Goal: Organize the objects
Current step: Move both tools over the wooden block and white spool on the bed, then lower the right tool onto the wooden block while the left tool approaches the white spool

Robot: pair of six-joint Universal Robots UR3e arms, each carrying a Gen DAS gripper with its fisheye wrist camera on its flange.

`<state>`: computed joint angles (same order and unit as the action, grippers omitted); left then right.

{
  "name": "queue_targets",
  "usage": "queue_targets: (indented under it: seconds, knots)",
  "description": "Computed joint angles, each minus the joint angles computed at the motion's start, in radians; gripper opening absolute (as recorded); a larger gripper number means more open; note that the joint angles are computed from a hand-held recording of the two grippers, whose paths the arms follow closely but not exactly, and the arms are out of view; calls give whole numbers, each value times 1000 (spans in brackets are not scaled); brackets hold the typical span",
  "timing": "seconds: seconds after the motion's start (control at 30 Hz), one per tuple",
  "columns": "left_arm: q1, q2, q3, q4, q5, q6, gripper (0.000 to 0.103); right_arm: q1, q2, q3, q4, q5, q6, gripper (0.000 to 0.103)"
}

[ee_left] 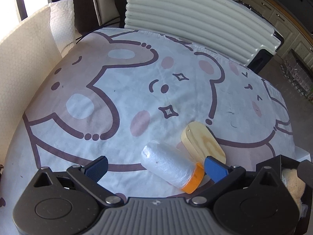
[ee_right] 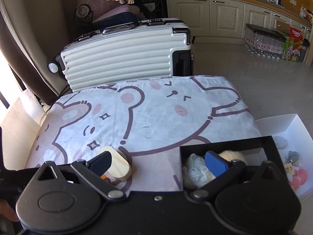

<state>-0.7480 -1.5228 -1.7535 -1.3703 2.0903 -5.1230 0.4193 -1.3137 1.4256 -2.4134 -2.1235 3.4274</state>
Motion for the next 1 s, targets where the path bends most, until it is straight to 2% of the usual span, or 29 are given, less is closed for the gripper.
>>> queue_targets:
  seconds: [0.1, 0.53, 0.63, 0.9, 1.0]
  knots:
    - [20, 1, -33, 53, 1, -5, 103, -5, 34, -31, -15, 23, 0, 98]
    - [111, -36, -94, 171, -53, 111, 103, -26, 145, -150, -17, 65, -29, 94]
    - [131, -45, -108, 207, -73, 159, 103, -23, 189, -212, 15, 68, -43, 93]
    - [163, -41, -149, 233, -121, 210, 103, -10, 355, -483, 181, 36, -94, 91]
    - [168, -42, -151, 231, -136, 265, 101, -10, 379, -506, 183, 45, -79, 91]
